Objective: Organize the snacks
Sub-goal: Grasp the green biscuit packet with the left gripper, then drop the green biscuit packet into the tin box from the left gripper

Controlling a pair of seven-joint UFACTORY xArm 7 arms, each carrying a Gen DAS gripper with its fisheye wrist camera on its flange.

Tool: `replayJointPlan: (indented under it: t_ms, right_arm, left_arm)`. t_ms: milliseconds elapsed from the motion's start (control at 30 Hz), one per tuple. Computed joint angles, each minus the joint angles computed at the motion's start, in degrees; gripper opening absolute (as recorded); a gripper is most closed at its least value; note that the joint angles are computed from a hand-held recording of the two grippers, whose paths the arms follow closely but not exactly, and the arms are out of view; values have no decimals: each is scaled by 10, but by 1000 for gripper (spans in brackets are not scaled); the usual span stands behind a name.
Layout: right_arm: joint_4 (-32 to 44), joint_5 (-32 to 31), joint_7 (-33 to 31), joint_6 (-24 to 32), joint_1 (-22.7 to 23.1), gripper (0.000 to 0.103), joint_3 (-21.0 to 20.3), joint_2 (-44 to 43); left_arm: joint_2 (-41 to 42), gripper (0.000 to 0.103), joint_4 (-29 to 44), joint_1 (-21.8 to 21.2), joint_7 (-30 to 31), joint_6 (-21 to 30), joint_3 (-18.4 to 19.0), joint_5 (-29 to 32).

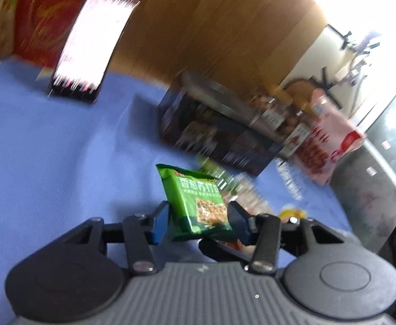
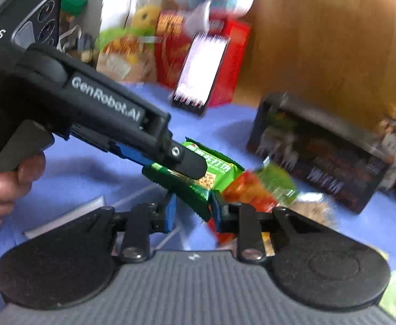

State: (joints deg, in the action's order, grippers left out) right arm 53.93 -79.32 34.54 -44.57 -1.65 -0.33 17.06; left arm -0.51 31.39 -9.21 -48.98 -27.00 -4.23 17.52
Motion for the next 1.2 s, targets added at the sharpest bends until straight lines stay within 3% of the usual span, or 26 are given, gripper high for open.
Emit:
replayJointPlan:
  t_ms: [133, 333, 533, 633, 667, 733, 900, 967, 1067, 1133, 1200]
  right_arm:
    - [-10, 110, -67, -27, -7, 30, 8, -2]
    - [65, 189, -62, -10, -24, 31, 21, 42]
    - [203, 187, 4, 68, -45, 31, 45, 127]
    - [246, 205, 2, 105, -47, 31, 53, 158]
    - [249, 214, -1, 109, -51, 31, 57, 163]
    - [267, 175, 46, 110, -85, 32, 85, 174]
    - [255, 116, 124, 66, -113, 33, 64, 157]
    - [248, 81, 180, 46, -127, 33, 51, 146]
    - [215, 45, 248, 2, -148, 36, 17, 122]
    - [216, -17, 327, -33, -168, 48, -5, 122]
    - [200, -45, 354, -68, -178, 56, -31, 118]
  left_arm:
    - [2, 46, 52, -10, 78, 22, -11, -48]
    - [86, 46, 201, 11, 66, 50, -31, 18]
    - [222, 46, 382, 71, 82, 114, -112, 41]
    - [294, 46, 462, 107, 105, 162, -168, 40]
    - [309, 46, 479, 104, 112, 175, -170, 31]
    - [322, 46, 501, 67, 118, 192, -133, 7]
    - [299, 47, 456, 73, 145, 154, -140, -30]
    - [271, 47, 413, 98, 153, 121, -166, -38]
    - [219, 47, 331, 141, 133, 84, -207, -17]
    - [196, 47, 292, 165, 99, 76, -232, 18]
    - [191, 47, 277, 200, 61, 89, -273, 73]
